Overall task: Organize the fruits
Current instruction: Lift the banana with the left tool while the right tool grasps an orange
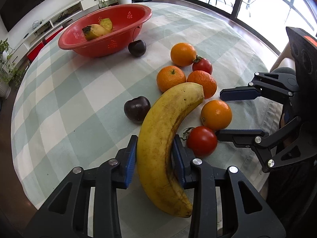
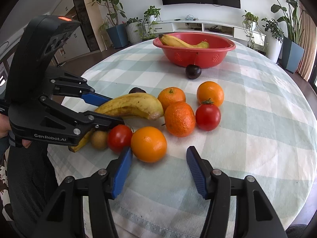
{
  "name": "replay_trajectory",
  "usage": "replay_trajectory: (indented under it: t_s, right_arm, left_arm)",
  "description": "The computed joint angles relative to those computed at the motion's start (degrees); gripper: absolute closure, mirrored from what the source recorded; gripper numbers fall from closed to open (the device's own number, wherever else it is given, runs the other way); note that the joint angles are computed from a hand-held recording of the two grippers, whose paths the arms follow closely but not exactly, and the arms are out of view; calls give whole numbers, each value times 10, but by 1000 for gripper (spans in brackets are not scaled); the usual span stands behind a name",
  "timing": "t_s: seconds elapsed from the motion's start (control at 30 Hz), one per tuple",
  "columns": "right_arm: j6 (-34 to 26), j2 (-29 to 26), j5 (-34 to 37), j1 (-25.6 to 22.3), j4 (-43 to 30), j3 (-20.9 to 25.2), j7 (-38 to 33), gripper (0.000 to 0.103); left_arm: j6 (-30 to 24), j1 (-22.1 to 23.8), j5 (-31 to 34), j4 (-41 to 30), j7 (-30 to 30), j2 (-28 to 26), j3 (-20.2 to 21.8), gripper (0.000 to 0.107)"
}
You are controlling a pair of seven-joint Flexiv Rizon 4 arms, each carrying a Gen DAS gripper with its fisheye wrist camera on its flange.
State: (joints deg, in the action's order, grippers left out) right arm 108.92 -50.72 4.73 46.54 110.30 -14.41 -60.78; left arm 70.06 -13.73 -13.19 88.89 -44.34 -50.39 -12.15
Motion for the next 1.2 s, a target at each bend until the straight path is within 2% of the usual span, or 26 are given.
replay_trajectory:
  t_s: [0.27, 0.5, 0.7, 0.73, 0.8, 1.0, 1.2]
  right_arm:
    - [-6, 3, -10, -14, -5, 13, 0, 47]
    - [1, 4, -27, -58, -16, 58, 8, 49]
    - [1, 1, -38, -74, -24, 72, 12, 54]
    - [2, 0, -42, -78, -25, 77, 12, 58]
    - [5, 0, -49, -88, -26, 88, 11, 63]
    - [11, 3, -46, -91, -20, 94, 15, 63]
    - [34, 12, -38, -95, -5, 104, 15, 63]
  left_arm:
    - [44, 50, -41, 47, 15, 10, -55, 76]
    - [58, 125, -102, 97, 56, 16, -149, 76]
    - [83, 168, -142, 127, 77, 18, -200, 76]
    - [87, 177, -147, 131, 81, 19, -210, 76]
    - [92, 192, -155, 141, 86, 19, -228, 76]
    - [113, 238, -169, 165, 95, 14, -284, 76]
    - [141, 287, -153, 186, 82, 4, -338, 76]
